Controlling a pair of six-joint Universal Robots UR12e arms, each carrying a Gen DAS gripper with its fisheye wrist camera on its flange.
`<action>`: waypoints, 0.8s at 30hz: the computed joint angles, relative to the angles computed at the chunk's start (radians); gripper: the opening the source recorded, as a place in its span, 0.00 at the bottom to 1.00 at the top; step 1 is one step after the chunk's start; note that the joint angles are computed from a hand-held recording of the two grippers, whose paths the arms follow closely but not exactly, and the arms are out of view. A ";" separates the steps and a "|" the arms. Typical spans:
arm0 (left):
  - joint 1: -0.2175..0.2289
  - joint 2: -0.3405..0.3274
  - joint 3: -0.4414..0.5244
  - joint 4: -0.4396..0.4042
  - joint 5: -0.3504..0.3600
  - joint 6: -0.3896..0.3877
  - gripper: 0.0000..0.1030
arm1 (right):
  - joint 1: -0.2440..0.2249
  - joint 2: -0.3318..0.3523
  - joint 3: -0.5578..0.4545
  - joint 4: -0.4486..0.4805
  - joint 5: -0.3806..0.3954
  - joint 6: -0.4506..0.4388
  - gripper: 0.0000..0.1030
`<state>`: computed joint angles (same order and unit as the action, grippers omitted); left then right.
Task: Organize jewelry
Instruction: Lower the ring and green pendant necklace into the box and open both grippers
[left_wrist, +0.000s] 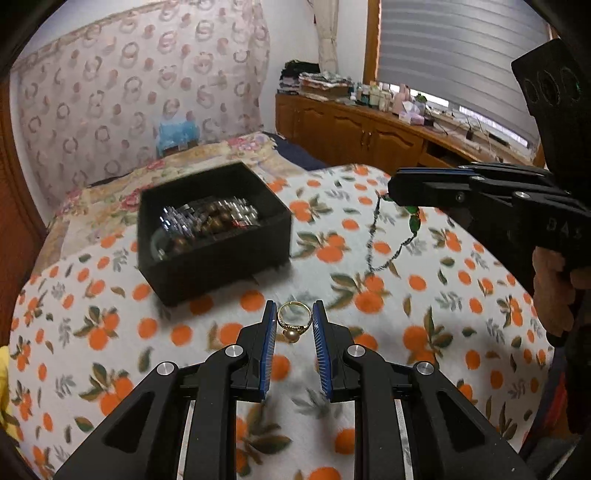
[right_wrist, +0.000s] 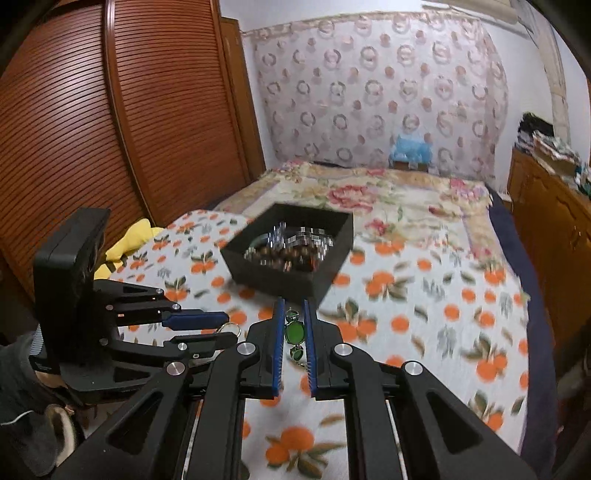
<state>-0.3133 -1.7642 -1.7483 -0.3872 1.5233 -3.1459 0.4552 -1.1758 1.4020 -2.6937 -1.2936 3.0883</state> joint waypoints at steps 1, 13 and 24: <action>0.005 -0.001 0.005 0.004 0.001 -0.001 0.18 | 0.000 0.007 -0.016 0.008 0.001 -0.009 0.11; 0.055 -0.026 0.059 0.010 0.011 -0.028 0.18 | 0.006 0.124 -0.231 0.095 0.045 -0.108 0.11; 0.085 -0.029 0.047 0.026 0.000 -0.080 0.18 | 0.011 0.195 -0.321 0.175 0.071 -0.124 0.12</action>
<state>-0.2282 -1.7934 -1.7015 -0.3610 1.5236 -3.2258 0.4658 -0.9804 1.0809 -2.5192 -1.2231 2.9640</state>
